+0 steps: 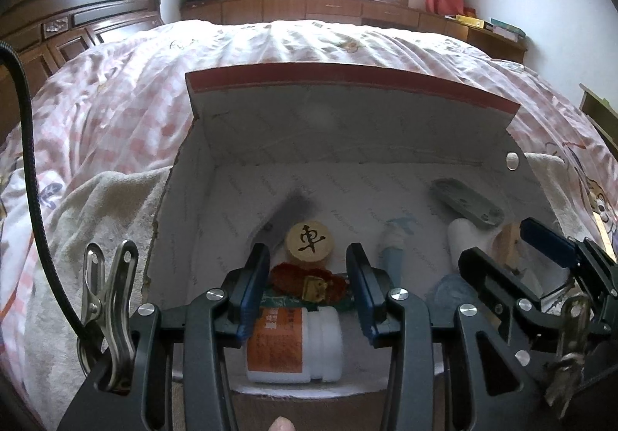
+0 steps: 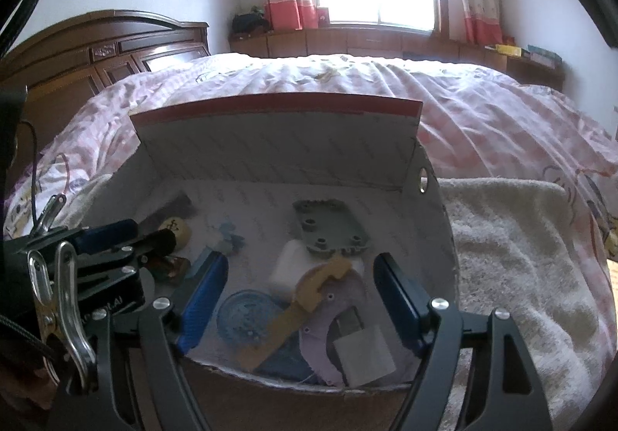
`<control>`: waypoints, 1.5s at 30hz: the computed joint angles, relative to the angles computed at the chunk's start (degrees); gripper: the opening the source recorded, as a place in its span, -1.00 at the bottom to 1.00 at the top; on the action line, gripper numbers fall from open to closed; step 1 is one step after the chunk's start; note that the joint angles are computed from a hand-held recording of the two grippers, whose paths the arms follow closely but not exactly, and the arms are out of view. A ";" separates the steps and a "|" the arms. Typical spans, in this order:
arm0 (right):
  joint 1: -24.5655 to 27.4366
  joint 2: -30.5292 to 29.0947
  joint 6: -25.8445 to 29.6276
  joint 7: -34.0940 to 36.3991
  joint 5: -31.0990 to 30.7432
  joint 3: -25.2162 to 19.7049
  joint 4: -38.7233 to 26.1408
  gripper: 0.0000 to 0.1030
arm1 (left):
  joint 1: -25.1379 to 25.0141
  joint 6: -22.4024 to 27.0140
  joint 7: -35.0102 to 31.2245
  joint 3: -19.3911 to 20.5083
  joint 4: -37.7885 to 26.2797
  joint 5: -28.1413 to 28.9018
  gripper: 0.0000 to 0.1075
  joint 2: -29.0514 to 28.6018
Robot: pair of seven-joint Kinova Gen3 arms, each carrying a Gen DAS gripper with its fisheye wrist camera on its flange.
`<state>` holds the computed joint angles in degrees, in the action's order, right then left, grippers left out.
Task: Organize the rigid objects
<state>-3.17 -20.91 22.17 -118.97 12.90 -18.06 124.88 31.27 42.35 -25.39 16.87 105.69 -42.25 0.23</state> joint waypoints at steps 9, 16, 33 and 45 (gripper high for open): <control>-0.93 -2.96 -0.03 1.51 -2.15 0.87 0.58 0.58 | 0.39 2.27 1.03 1.05 -0.20 -0.52 -0.21 -1.24; -2.05 -5.63 1.70 3.29 -4.59 1.60 0.59 0.59 | 0.37 4.65 1.46 2.85 -0.23 -0.34 -0.21 -3.03; -5.69 -12.85 10.74 6.81 -11.84 4.32 0.33 0.59 | -1.31 10.13 2.66 8.84 1.05 3.62 -0.21 -8.74; -6.31 -15.85 16.11 6.96 -14.97 3.94 1.33 0.59 | -2.71 11.22 3.42 12.37 3.71 8.21 -0.21 -11.33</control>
<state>-9.48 -36.75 38.29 -112.01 -2.07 -14.12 126.20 28.56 53.58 -21.96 29.25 109.40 -34.05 -11.10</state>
